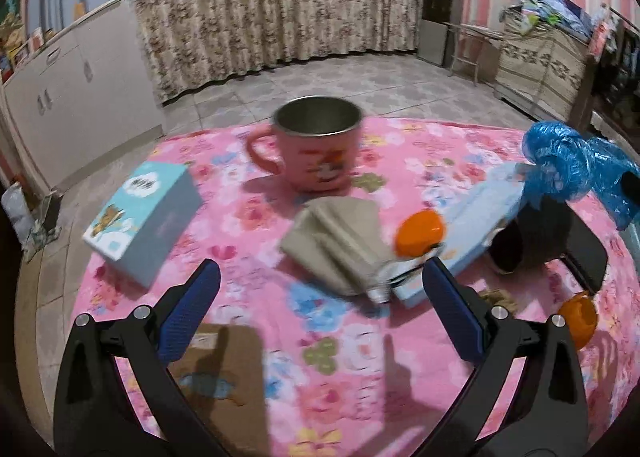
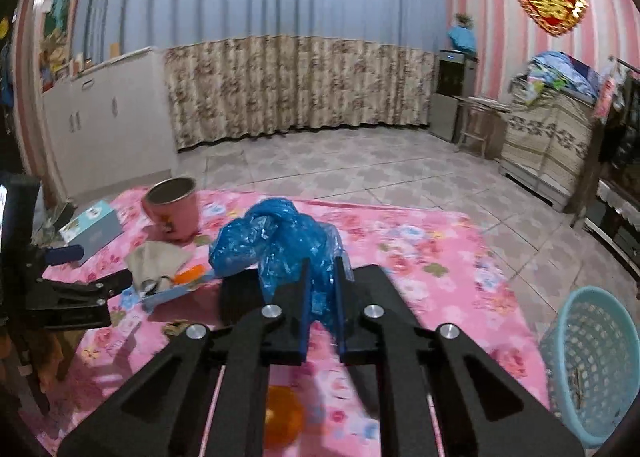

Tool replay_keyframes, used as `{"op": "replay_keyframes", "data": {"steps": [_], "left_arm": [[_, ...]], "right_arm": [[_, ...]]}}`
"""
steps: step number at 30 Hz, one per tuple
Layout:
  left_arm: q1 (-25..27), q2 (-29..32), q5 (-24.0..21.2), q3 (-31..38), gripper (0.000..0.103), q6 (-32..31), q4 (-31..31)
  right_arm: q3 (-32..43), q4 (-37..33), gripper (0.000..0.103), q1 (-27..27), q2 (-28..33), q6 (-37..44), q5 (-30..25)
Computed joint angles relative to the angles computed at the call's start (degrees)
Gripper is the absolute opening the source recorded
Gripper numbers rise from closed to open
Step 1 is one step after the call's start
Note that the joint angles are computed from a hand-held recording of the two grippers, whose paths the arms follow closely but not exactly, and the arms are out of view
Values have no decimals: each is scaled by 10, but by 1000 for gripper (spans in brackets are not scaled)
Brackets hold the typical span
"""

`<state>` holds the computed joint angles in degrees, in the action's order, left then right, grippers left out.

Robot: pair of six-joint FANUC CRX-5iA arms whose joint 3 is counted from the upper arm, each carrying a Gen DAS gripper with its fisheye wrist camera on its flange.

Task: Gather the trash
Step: 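Grasp the blue plastic bag with the right gripper and lift it, then grasp the light blue flat strip with the left gripper while the right holds the bag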

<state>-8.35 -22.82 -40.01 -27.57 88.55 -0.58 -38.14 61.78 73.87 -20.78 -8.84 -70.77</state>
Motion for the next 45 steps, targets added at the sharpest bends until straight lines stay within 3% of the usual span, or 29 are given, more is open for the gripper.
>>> {"op": "replay_keyframes", "data": {"steps": [7, 16, 19, 21, 27, 33, 39, 40, 45], "left_arm": [[-33, 23, 11, 3, 86, -35, 35], [-82, 66, 13, 29, 72, -38, 38], [-92, 87, 5, 43, 52, -37, 34], [-98, 97, -1, 55, 34, -17, 15], [-88, 77, 22, 42, 18, -25, 32], [-78, 47, 14, 37, 8, -31, 42], [-84, 19, 4, 43, 4, -37, 54], [-92, 21, -2, 54, 0, -30, 45], [-116, 44, -33, 96, 0, 5, 29]], "right_arm": [[-32, -18, 10, 14, -60, -18, -59], [-57, -40, 10, 19, -99, -22, -84], [-63, -42, 10, 20, -106, -21, -90], [-64, -42, 10, 17, -107, -20, -91], [-70, -45, 10, 11, -115, -25, -86], [-79, -39, 10, 12, -131, -30, -82], [-98, -28, 10, 23, -168, -52, -97], [-100, -27, 10, 24, -172, -54, -99], [-117, -24, 10, 42, -212, -74, -132]]}}
